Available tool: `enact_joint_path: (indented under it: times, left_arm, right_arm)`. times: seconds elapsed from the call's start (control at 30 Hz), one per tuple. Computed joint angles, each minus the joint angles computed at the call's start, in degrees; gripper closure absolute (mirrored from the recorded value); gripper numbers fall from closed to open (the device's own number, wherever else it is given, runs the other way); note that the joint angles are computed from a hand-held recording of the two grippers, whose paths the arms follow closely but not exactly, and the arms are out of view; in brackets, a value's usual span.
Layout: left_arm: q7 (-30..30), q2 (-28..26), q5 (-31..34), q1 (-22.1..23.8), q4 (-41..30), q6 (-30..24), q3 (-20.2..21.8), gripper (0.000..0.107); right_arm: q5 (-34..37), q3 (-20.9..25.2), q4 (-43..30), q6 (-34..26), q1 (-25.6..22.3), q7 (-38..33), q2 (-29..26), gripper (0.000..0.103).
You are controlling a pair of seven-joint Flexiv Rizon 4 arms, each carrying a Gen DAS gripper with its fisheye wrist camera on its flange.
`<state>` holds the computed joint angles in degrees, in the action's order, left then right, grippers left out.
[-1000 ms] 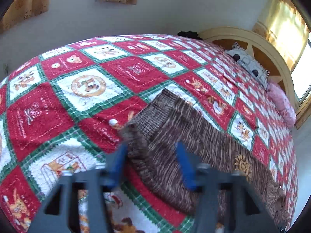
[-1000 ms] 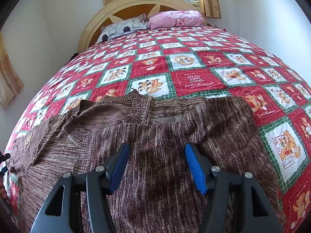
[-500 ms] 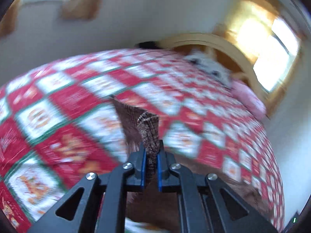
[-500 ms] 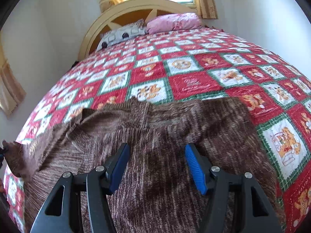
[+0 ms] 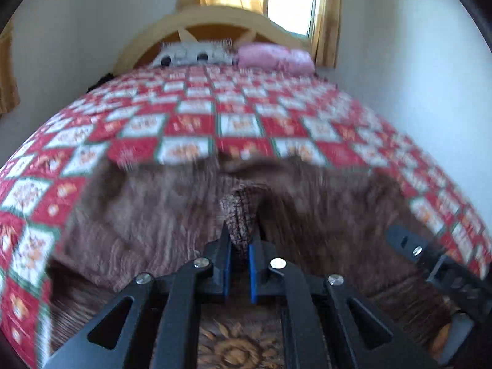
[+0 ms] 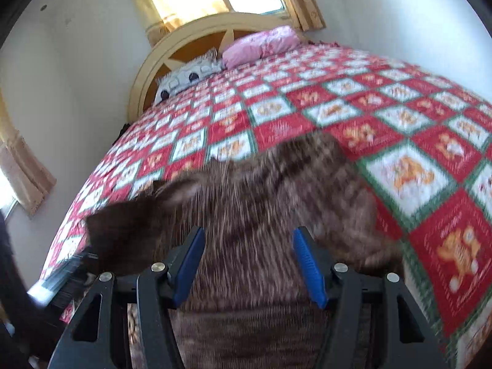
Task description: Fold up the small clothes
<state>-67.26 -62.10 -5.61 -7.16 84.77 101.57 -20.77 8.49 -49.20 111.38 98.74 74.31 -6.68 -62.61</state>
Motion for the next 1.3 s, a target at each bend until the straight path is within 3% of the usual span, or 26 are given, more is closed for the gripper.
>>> enact_joint_path:
  times: [0.03,0.13,0.17,0.2,0.27,0.33,0.4,0.43,0.5,0.63,0.83,0.93,1.0,1.13,1.23,1.3]
  left_arm:
    - [0.05,0.18,-0.14,-0.49,-0.2,-1.5,0.66,0.097]
    - [1.11,1.27,-0.01,3.83,2.78,-3.29,-4.04,0.087]
    - [1.4,2.07,-0.2,5.67,4.1,-4.99,-5.6,0.064]
    - [1.41,3.02,-0.88,6.68,5.34,-6.64,-6.16,0.033]
    - [0.98,4.49,-0.74,11.05,9.73,-6.19,-9.42,0.017]
    - [1.55,4.21,-0.4,15.29,13.82,-1.04,-12.78,0.017]
    - [-2.12,5.43,-0.29,14.53,15.46,2.96,-9.28,0.017]
    - [-4.14,6.47,-2.14,11.93,15.58,4.93,-4.94,0.017]
    - [-7.03,7.22,-4.9,7.59,13.95,4.29,1.61,0.017]
    - [-10.45,6.78,-4.98,7.33,11.44,2.3,3.14,0.017]
    - [-13.53,5.7,-5.86,2.79,9.38,2.54,8.47,0.017]
    - [-15.0,5.39,-8.79,-0.14,8.8,0.07,12.75,0.017]
    - [-16.57,5.22,-8.0,2.86,9.71,1.24,9.52,0.017]
    - [-20.6,4.53,-6.39,7.43,11.85,5.52,5.2,0.017]
    - [-22.31,3.7,-3.93,9.78,11.99,6.91,2.78,0.016]
    - [-23.25,3.54,-2.98,10.19,11.83,7.0,2.39,0.014]
  right_arm:
    - [-0.08,0.66,0.05,0.52,-0.4,-0.26,0.25,0.042]
    - [-0.23,2.21,-0.45,1.71,-1.58,-1.69,0.69,0.042]
    - [-0.07,2.35,-0.57,1.76,-1.68,-2.02,0.79,0.042]
    - [0.07,2.84,-0.69,2.2,-2.11,-2.43,1.09,0.042]
    - [0.18,4.47,-1.06,3.31,-3.53,-3.68,2.05,0.042]
    - [0.45,6.39,-1.77,4.76,-5.28,-5.32,2.94,0.042]
    - [1.0,7.99,-3.11,6.18,-6.91,-6.77,3.25,0.042]
    - [1.01,9.05,-4.03,6.51,-8.03,-7.78,3.58,0.042]
    - [0.49,10.7,-6.32,5.72,-9.93,-9.92,4.03,0.042]
    - [-1.52,8.77,-7.7,1.38,-8.64,-11.16,3.78,0.042]
    - [-4.57,13.86,-12.0,2.66,-13.96,-13.74,3.76,0.042]
    - [-8.02,19.24,-17.96,1.76,-19.98,-16.62,2.91,0.042]
    - [-10.56,20.57,-22.3,-1.6,-22.4,-17.3,1.64,0.042]
    - [-15.94,29.4,-31.37,-11.15,-30.15,-19.55,-0.11,0.046]
    - [-20.87,25.97,-31.6,-13.81,-28.13,-15.45,-0.76,0.056]
    - [-23.09,24.3,-31.24,-16.31,-27.0,-14.08,-0.46,0.073]
